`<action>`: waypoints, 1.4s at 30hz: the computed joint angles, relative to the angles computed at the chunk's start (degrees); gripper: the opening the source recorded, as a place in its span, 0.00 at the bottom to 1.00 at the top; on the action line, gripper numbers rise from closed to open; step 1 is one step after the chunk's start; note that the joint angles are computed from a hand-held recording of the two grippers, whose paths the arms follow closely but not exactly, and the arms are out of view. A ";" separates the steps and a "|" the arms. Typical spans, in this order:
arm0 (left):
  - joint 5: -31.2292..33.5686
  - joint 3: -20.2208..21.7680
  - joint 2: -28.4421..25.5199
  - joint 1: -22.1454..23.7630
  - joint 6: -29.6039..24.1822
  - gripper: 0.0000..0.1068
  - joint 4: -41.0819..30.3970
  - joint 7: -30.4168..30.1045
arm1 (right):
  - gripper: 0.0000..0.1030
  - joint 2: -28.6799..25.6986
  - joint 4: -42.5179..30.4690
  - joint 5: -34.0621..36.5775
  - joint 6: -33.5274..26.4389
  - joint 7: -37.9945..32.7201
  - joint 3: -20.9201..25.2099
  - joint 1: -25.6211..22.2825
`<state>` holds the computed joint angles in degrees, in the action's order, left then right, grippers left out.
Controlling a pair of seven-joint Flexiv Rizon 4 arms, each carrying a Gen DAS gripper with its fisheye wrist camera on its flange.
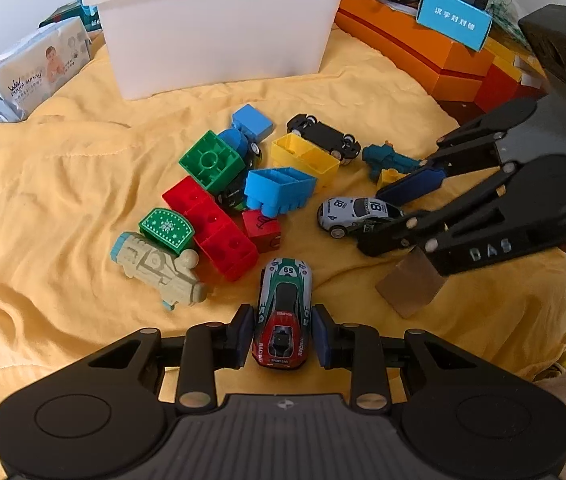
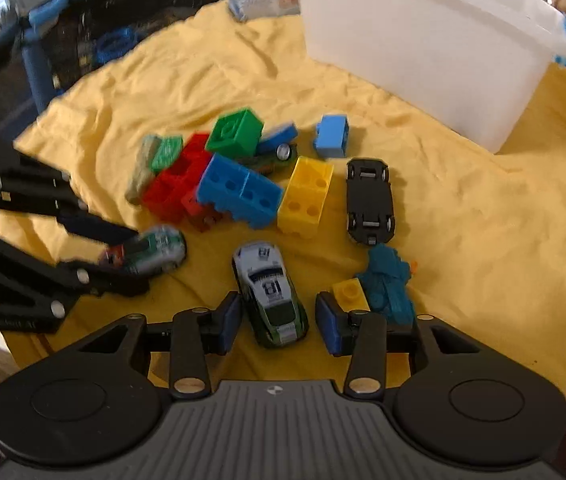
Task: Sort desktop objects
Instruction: 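Grasp the red-green car with the left tool while the right tool grasps the white-green car, then carry both cars over the white bin and open both tools to drop them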
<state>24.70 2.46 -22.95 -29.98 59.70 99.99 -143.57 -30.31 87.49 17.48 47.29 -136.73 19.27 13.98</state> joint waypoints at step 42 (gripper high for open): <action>10.89 5.98 -8.07 9.06 0.52 0.31 -27.35 3.89 | 0.32 -12.66 -23.74 -9.37 24.28 17.89 -4.70 9.42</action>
